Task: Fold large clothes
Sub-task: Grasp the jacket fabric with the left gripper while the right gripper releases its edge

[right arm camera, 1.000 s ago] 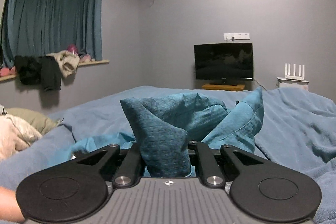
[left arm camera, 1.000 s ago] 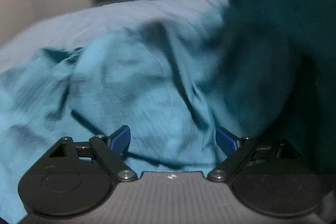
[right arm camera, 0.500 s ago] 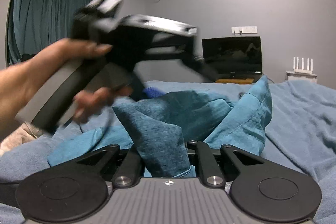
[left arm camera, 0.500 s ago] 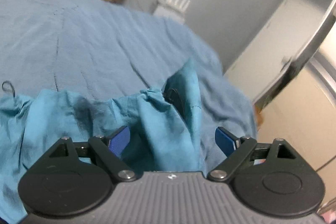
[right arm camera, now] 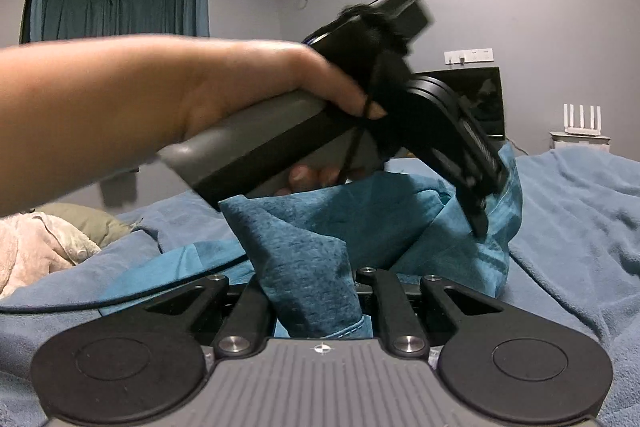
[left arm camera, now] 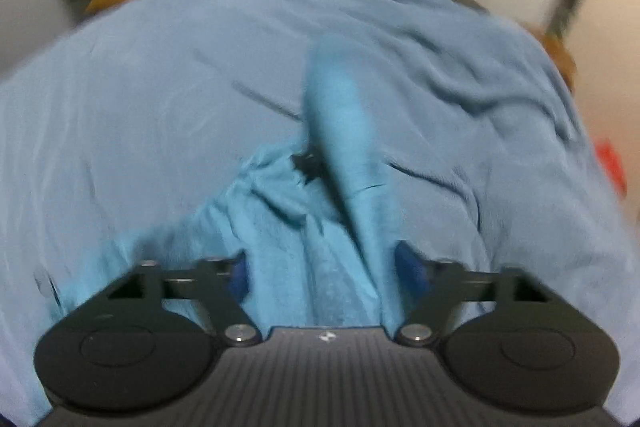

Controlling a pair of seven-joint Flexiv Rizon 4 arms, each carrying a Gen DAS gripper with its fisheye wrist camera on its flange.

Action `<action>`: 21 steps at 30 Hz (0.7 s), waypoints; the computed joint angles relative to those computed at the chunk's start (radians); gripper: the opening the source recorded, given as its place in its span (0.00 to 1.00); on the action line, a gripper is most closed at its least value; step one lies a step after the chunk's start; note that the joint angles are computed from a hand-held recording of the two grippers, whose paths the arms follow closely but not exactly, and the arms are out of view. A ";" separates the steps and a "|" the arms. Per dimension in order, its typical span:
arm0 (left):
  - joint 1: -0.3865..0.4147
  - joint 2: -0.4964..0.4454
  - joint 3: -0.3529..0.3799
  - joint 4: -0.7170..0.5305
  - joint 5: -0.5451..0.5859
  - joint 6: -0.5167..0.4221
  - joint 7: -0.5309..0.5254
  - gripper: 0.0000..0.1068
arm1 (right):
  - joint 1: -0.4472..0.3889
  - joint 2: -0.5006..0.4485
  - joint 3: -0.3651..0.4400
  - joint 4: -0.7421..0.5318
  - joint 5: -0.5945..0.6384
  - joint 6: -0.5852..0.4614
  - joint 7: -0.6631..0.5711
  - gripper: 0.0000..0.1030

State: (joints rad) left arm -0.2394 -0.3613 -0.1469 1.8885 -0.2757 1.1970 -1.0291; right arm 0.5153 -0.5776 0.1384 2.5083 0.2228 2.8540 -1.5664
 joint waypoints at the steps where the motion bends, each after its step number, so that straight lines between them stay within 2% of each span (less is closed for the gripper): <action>1: 0.000 0.000 -0.005 -0.007 0.005 -0.017 0.017 0.22 | -0.013 -0.003 0.002 0.003 -0.013 0.003 0.011 0.12; 3: 0.024 0.014 -0.046 0.024 -0.047 0.004 0.083 0.13 | -0.033 -0.005 0.006 0.010 -0.036 0.017 0.030 0.12; 5: 0.048 0.035 -0.077 0.070 -0.111 0.055 0.151 0.12 | -0.042 -0.010 0.006 0.016 -0.061 0.040 0.029 0.16; 6: 0.083 0.050 -0.115 0.106 -0.194 0.078 0.206 0.11 | -0.049 -0.013 0.008 0.023 -0.082 0.061 0.026 0.22; 8: 0.136 0.088 -0.171 0.164 -0.374 0.094 0.311 0.11 | -0.059 -0.019 0.014 0.042 -0.115 0.117 0.017 0.55; 9: 0.168 0.110 -0.195 0.189 -0.488 0.083 0.374 0.11 | -0.069 -0.026 0.018 0.056 -0.143 0.161 0.010 0.81; 10: 0.187 0.130 -0.199 0.203 -0.572 0.059 0.416 0.11 | -0.082 -0.040 0.023 0.069 -0.173 0.226 0.002 0.90; 13: 0.224 0.183 -0.176 0.245 -0.797 -0.006 0.540 0.11 | -0.113 -0.040 0.021 0.100 -0.237 0.316 -0.002 0.90; 15: 0.231 0.214 -0.136 0.273 -0.892 -0.029 0.605 0.11 | -0.120 -0.017 0.019 0.096 -0.197 0.268 0.044 0.89; 17: 0.239 0.237 -0.088 0.299 -0.966 -0.066 0.647 0.11 | -0.151 0.004 0.012 0.086 -0.200 0.176 0.124 0.88; 19: 0.248 0.242 -0.037 0.316 -1.025 -0.097 0.679 0.11 | -0.173 0.037 -0.008 0.066 -0.197 0.008 0.203 0.82; 21: 0.247 0.241 0.007 0.332 -1.074 -0.108 0.710 0.11 | -0.209 0.061 -0.028 0.030 -0.250 -0.182 0.269 0.75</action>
State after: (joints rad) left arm 0.0080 -0.1198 -0.1394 2.2203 -1.3496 1.0886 -0.3194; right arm 0.3067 -0.5164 0.1100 2.5380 -0.0274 2.6724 -1.2977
